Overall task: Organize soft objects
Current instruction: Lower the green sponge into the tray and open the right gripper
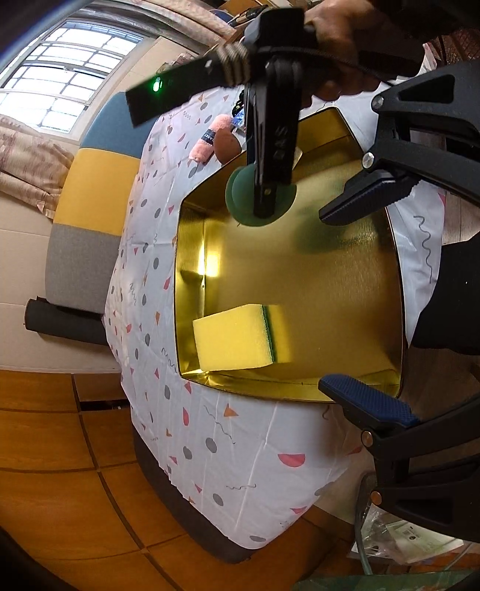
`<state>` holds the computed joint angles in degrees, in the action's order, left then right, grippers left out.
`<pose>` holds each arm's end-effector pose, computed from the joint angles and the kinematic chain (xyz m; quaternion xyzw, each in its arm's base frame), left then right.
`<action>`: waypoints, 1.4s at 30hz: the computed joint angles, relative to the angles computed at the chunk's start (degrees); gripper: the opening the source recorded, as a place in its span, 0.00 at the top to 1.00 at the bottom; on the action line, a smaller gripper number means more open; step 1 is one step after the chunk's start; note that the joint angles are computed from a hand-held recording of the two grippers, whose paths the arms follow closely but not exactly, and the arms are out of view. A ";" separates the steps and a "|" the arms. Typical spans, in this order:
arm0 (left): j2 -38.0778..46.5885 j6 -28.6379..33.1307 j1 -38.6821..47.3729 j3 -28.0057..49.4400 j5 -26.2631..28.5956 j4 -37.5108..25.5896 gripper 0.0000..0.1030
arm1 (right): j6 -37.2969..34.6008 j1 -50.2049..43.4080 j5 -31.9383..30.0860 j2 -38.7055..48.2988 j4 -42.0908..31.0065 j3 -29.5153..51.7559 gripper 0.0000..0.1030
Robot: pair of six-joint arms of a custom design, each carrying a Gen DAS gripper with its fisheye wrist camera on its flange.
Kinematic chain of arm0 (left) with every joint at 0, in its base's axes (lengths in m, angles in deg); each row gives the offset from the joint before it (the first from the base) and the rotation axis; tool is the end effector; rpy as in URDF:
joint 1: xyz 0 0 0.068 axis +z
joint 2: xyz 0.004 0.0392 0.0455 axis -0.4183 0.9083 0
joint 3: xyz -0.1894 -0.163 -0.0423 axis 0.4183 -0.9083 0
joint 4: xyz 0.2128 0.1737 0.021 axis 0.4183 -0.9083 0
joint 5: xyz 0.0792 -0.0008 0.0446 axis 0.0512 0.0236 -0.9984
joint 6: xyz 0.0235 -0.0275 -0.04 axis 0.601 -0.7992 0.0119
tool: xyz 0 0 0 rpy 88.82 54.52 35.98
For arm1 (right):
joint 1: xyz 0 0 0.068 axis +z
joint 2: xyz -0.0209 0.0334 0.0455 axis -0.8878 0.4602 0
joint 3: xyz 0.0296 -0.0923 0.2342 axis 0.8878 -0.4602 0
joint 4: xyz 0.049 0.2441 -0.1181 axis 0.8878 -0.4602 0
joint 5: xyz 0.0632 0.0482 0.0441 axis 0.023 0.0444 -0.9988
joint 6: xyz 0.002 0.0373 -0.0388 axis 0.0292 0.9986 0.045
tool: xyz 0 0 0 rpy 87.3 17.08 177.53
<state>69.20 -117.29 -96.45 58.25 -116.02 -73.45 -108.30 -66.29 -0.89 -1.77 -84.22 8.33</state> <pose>0.0761 -0.1601 0.1924 -0.1338 0.9328 -0.0053 0.3347 0.2353 0.0008 0.1710 -0.2884 0.9166 0.1632 0.2235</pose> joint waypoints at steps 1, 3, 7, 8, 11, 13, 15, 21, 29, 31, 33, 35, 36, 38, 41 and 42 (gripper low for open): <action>-0.02 0.11 0.09 -0.06 -0.01 0.03 0.18 | 0.95 0.65 0.40 0.54 0.79 0.10 0.48; -0.03 0.21 0.18 -0.19 0.08 0.05 0.18 | 3.03 2.04 1.29 2.05 2.27 0.59 0.48; -0.24 0.76 0.55 -0.56 0.36 0.58 0.18 | 6.61 4.81 3.33 4.55 5.04 1.72 0.48; -0.47 0.86 0.60 -0.73 0.44 0.75 0.18 | 7.75 5.64 3.79 5.45 5.80 2.25 0.48; -1.21 0.50 0.25 -1.21 0.25 0.83 0.18 | 10.60 7.74 5.51 7.60 7.70 3.68 0.48; -2.85 -0.19 0.19 -2.21 0.35 0.88 0.19 | 12.54 9.35 6.51 9.30 8.88 4.98 0.47; -4.95 -0.15 0.63 -3.36 0.62 1.26 0.19 | 14.65 11.12 8.21 10.75 10.34 6.14 0.47; -8.94 -1.16 1.85 -5.57 1.94 0.84 0.20 | 18.39 14.86 10.69 17.65 11.93 11.22 0.45; -10.61 -1.37 1.72 -6.14 1.73 0.46 0.20 | 18.88 14.01 8.48 22.76 12.84 14.29 0.34; -10.99 -0.97 2.38 -6.35 2.18 0.78 0.20 | 18.84 12.40 6.60 21.34 12.47 13.95 0.29; -10.57 -0.35 3.04 -6.15 2.75 0.97 0.20 | 17.32 9.86 4.06 18.28 11.76 12.91 0.28; -10.73 0.64 3.86 -6.27 3.56 1.78 0.20 | 14.94 6.35 1.12 14.56 10.12 11.70 0.25; -10.70 0.81 4.07 -6.23 3.89 2.12 0.20 | 13.90 4.73 -0.33 13.28 9.46 11.33 0.23; -10.17 1.32 4.25 -5.89 3.93 2.60 0.20 | 11.50 0.91 -2.82 10.40 7.96 10.38 0.21; -8.31 1.90 3.59 -4.45 3.26 3.19 0.20 | 5.78 -5.73 -5.63 6.42 5.27 8.52 0.21; -7.37 2.07 3.26 -3.72 2.89 3.19 0.20 | 4.00 -7.50 -6.25 5.69 4.52 8.17 0.20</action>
